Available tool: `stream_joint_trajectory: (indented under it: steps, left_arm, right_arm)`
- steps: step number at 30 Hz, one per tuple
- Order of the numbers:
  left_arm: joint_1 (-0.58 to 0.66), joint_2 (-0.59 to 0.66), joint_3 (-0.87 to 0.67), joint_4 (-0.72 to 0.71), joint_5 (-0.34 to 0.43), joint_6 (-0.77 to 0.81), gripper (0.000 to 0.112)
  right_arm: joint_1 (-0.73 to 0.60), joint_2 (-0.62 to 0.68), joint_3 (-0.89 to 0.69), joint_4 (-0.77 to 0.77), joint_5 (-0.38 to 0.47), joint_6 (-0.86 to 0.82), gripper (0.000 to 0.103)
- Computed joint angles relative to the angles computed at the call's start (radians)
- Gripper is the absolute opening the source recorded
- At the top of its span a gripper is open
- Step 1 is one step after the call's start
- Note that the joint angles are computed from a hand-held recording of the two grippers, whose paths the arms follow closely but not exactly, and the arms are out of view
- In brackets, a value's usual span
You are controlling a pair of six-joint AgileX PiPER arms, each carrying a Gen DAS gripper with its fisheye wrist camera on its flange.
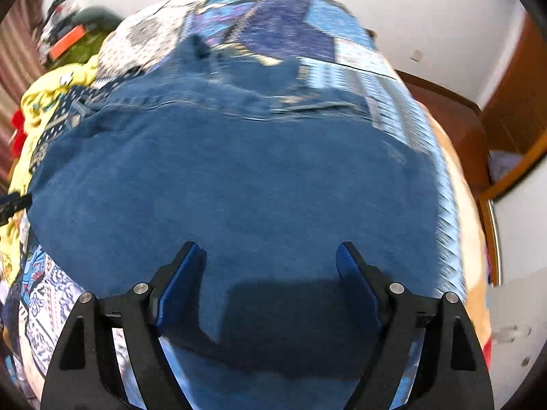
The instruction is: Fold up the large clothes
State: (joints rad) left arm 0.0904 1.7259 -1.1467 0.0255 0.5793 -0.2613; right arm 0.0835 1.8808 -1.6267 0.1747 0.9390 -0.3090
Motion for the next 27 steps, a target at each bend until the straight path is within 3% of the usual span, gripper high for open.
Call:
stream_joint_trajectory:
  steps: [6,8,11,14,17,22,27]
  left_arm:
    - [0.031,-0.076,0.085,0.008,0.001,-0.051,0.101]
    - [0.041,-0.112,0.108,-0.053,0.002,-0.002,0.101]
    - [0.064,-0.172,0.151,-0.240,-0.004,0.139,0.101]
    - [0.076,-0.195,0.167,-0.426,0.006,0.268,0.101]
    - [0.082,-0.188,0.169,-0.624,0.038,0.402,0.101]
    - [0.117,-0.115,0.170,-1.037,0.129,0.665,0.101]
    - [0.109,-0.018,0.159,-1.212,0.147,0.733,0.101]
  right_arm:
    - [-0.117,-0.105,0.107,0.113,-0.011,-0.111,0.079]
    - [-0.099,-0.142,0.152,0.058,-0.048,-0.073,0.079]
    - [-0.075,-0.188,0.233,-0.085,-0.120,0.007,0.082]
    - [-0.144,-0.186,0.242,0.029,-0.070,-0.057,0.083]
    - [-0.163,-0.182,0.235,0.028,-0.038,-0.028,0.083]
    - [-0.148,-0.214,0.227,0.009,-0.045,-0.011,0.083]
    - [-0.125,-0.237,0.206,0.064,-0.050,-0.039,0.083]
